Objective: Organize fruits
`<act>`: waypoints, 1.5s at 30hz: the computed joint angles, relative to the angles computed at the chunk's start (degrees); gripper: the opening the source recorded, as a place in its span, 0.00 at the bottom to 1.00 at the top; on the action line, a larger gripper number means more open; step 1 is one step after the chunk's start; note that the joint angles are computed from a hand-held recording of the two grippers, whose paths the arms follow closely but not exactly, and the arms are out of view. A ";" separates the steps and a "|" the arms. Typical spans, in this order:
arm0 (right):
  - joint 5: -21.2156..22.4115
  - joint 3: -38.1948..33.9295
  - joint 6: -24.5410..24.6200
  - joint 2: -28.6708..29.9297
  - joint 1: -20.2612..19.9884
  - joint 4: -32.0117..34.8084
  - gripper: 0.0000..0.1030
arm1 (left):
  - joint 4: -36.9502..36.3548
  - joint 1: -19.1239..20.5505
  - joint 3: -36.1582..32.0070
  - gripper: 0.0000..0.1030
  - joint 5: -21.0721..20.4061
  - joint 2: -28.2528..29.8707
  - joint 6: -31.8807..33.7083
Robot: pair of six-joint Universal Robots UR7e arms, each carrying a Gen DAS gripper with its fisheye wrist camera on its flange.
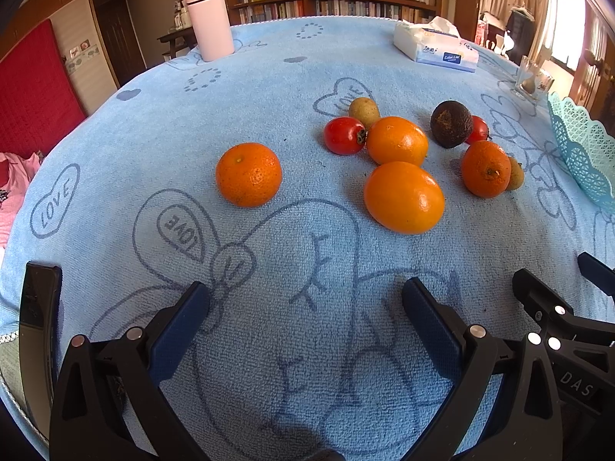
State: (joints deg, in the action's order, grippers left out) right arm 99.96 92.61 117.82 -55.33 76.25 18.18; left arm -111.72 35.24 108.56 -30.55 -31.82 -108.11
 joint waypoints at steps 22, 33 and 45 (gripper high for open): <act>-0.02 -0.02 0.01 0.04 0.00 -0.01 0.98 | 0.37 0.20 0.00 0.95 0.12 -0.23 0.03; -0.02 0.04 0.03 0.02 0.02 -0.05 0.98 | 0.62 0.20 -0.17 0.95 0.11 -0.15 -0.07; 0.15 0.05 -0.19 -0.06 -0.16 0.08 0.98 | -1.29 -0.03 1.65 0.95 0.13 -1.13 0.40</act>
State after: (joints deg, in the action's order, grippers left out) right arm 100.11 92.66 117.63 -55.39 76.10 18.26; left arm -113.01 35.21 110.21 -30.42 -32.95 -107.72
